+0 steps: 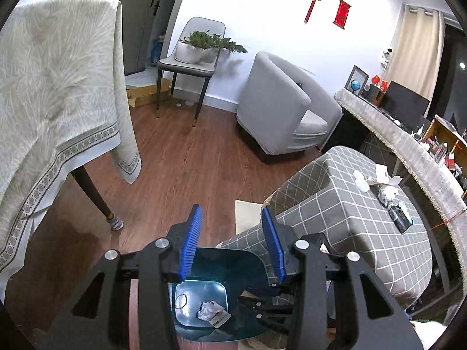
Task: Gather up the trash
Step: 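Lower the tape roll into the teal bin and open the right gripper, then move both grippers away from the bin back over the table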
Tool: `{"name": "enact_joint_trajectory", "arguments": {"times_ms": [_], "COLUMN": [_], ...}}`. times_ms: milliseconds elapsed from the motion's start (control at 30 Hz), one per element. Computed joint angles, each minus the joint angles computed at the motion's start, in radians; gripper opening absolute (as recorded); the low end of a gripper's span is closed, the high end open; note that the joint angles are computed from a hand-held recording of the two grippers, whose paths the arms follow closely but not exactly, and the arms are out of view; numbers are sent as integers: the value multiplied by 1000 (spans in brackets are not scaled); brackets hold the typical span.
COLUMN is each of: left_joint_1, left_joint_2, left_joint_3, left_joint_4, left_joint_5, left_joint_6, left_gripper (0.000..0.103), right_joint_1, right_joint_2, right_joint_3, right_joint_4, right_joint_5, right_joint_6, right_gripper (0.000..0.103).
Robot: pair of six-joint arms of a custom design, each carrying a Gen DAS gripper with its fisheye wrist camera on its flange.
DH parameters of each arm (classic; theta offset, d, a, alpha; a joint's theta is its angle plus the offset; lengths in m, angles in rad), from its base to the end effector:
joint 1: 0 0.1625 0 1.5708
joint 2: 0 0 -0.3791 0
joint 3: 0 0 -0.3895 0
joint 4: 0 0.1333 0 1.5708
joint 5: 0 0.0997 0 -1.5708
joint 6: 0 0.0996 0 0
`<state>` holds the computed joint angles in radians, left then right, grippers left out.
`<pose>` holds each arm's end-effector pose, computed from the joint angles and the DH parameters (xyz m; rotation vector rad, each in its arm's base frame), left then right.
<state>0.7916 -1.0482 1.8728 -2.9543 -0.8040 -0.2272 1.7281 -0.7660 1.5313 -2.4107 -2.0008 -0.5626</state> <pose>-0.2609 -0.5522 0.1971 0.4034 2.4873 -1.1161 0.1941 -0.6378 0.0726 0.9324 -2.5400 -0.0200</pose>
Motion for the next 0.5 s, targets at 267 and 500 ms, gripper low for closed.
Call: {"name": "enact_joint_trajectory", "arguments": {"times_ms": [267,500], "left_joint_1": [-20,-44], "left_joint_2": [23,43], "left_joint_3": [-24,-41], "left_joint_4": [-17,-41], "left_joint_5": [16,37], "left_joint_6": [9,35], "left_gripper": [46,47], "right_joint_1": [1,11], "right_joint_2": [-42,-126], "right_joint_3": [15,37], "right_joint_4": [-19,-58], "right_joint_5": [25,142], "right_joint_6": [-25,-68], "right_gripper": [44,44]}}
